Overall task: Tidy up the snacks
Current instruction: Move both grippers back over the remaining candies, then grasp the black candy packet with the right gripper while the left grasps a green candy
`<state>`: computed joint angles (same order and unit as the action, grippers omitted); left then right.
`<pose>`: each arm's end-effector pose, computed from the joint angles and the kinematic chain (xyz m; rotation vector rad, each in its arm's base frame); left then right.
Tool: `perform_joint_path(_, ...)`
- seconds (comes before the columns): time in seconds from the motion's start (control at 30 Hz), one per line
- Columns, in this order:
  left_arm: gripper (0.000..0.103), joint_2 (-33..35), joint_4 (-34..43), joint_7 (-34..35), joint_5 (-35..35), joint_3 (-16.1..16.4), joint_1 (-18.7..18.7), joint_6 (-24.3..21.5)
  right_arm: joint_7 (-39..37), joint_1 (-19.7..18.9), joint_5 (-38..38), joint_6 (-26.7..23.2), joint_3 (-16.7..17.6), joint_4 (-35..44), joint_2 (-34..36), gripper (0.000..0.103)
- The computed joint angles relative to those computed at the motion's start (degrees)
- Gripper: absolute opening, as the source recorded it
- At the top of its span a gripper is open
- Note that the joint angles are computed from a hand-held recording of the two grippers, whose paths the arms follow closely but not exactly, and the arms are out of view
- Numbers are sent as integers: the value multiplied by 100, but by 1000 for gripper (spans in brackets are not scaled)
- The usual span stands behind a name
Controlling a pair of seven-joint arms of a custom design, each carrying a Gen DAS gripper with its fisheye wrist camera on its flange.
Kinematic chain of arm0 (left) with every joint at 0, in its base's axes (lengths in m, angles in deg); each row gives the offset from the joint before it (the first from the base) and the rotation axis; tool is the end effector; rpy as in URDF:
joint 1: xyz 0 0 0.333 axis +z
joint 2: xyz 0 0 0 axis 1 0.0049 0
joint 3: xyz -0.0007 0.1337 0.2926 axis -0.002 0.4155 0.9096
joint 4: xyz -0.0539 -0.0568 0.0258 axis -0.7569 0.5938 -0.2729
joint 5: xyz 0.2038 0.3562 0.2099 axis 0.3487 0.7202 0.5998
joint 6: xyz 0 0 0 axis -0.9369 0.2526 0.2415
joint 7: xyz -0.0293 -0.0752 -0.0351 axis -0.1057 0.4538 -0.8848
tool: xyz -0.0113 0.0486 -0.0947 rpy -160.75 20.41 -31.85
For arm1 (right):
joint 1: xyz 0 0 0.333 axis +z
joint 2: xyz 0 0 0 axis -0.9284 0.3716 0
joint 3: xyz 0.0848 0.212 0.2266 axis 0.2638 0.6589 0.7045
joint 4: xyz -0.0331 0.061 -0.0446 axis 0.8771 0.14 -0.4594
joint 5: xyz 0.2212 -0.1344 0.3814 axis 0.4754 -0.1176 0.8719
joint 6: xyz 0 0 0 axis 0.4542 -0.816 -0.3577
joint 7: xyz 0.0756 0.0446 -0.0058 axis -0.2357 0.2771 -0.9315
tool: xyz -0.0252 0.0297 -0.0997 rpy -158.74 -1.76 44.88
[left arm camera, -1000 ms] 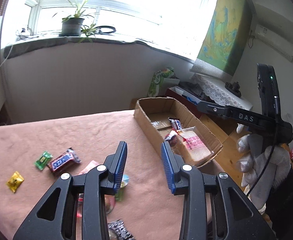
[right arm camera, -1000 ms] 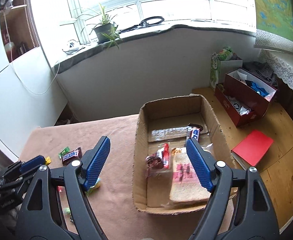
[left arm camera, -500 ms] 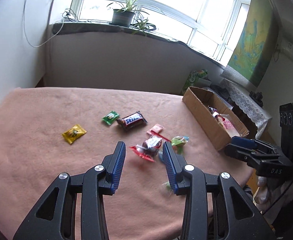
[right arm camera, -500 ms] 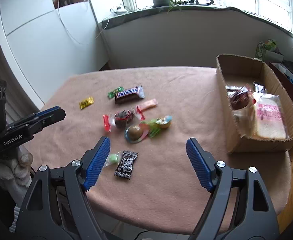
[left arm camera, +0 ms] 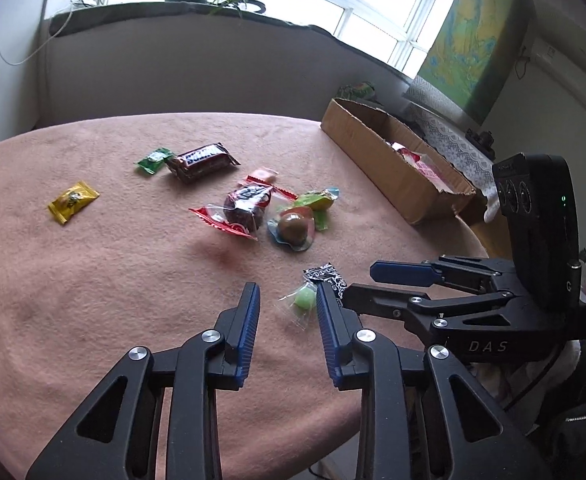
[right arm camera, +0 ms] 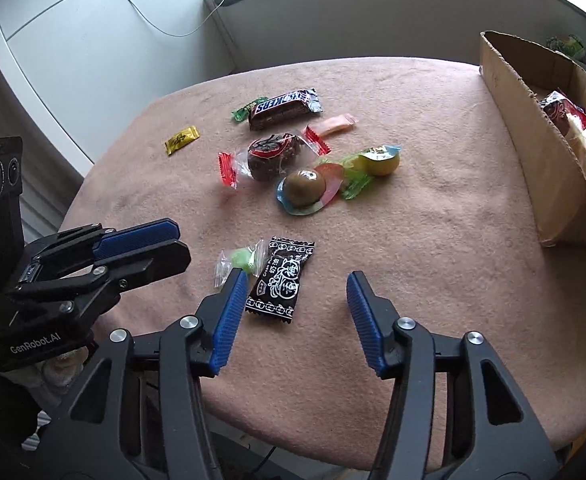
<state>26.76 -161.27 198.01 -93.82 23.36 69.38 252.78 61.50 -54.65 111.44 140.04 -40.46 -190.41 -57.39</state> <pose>0.5188 -0.3188 0.3766 -1.6114 2.2144 -1.1757 0.5255 0.0955 0.3739 -1.9979 1.4827 -0.1728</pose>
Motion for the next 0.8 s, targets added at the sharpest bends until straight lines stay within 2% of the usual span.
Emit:
perform_joint_path(0.13, 23, 72, 51, -116, 464, 31, -8, -218, 26, -4, -216, 24, 63, 66, 114, 46)
perform_joint_path(0.27, 23, 197, 142, -515, 1211, 84, -31, -313, 63, -8, -429, 136, 115, 84, 191, 44)
perform_joint_path(0.37, 23, 305, 202, -959, 1876, 161, -71, -346, 159, -39, -710, 261, 159, 58, 203, 38)
perform_joint_path(0.67, 23, 513, 314, -1897, 3204, 370, -152, -468, 152, -93, -1023, 213, 121, 192, 336, 37)
perform_joint_path(0.8, 22, 588, 356, -1983, 3403, 356, -121, -433, 82, -111, -1118, 186, 121, 255, 391, 37)
